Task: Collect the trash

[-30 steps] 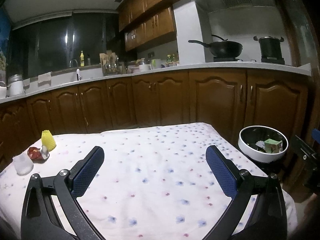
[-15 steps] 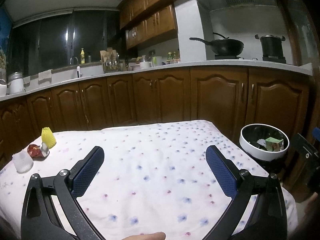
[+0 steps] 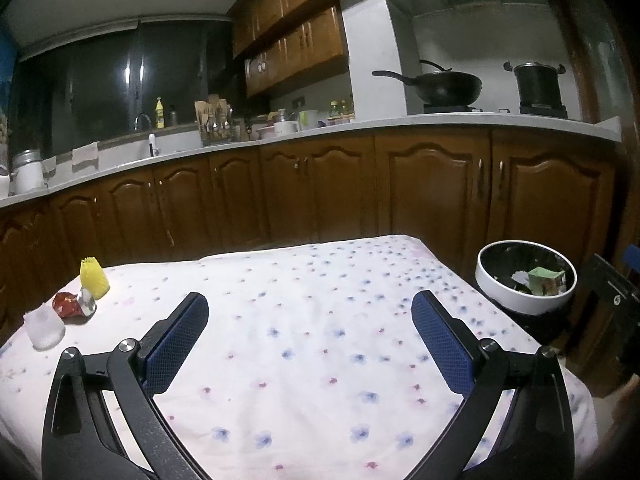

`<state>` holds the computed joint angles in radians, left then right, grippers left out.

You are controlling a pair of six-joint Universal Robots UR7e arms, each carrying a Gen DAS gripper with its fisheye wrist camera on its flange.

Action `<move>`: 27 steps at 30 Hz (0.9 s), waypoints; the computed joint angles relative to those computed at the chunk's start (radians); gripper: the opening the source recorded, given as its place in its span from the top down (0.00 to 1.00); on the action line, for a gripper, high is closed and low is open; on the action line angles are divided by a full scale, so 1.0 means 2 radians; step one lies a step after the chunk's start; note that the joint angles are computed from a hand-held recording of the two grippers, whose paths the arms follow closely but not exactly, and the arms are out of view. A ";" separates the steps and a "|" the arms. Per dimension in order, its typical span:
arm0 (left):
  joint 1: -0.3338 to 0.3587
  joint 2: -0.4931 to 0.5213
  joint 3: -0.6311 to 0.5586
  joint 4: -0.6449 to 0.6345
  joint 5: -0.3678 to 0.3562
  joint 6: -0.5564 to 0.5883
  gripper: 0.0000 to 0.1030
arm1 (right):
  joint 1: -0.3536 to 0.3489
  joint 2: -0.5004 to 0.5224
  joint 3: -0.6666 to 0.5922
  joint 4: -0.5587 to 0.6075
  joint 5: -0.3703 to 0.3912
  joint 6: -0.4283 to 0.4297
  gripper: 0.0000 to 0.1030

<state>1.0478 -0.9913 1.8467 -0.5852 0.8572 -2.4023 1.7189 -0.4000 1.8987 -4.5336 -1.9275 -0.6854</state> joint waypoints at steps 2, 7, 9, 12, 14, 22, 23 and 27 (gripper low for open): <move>0.000 0.000 0.000 0.000 0.001 0.002 0.00 | 0.000 0.000 -0.001 -0.001 0.000 0.000 0.00; 0.000 0.000 0.000 0.002 0.001 -0.002 0.00 | 0.001 0.000 0.000 0.000 -0.001 0.000 0.00; 0.000 -0.001 0.001 0.002 0.002 -0.003 0.00 | 0.000 -0.001 0.000 0.000 0.000 0.000 0.00; 0.001 -0.001 0.000 0.004 0.002 -0.003 0.00 | 0.000 -0.001 0.000 0.000 0.000 0.000 0.00; 0.000 0.000 0.000 0.003 0.001 -0.003 0.00 | 0.001 -0.001 0.000 0.001 -0.001 0.000 0.00; 0.000 -0.001 0.001 0.003 0.000 -0.004 0.00 | 0.001 -0.001 0.001 0.001 0.000 0.001 0.00; 0.000 -0.001 0.001 0.004 0.000 -0.005 0.00 | 0.002 -0.001 0.001 0.001 -0.001 0.001 0.00; 0.000 -0.001 0.002 0.004 0.000 -0.005 0.00 | 0.002 -0.001 0.001 0.001 0.000 0.000 0.00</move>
<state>1.0475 -0.9936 1.8498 -0.5771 0.8564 -2.4130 1.7223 -0.4021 1.9009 -4.5314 -1.9284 -0.6858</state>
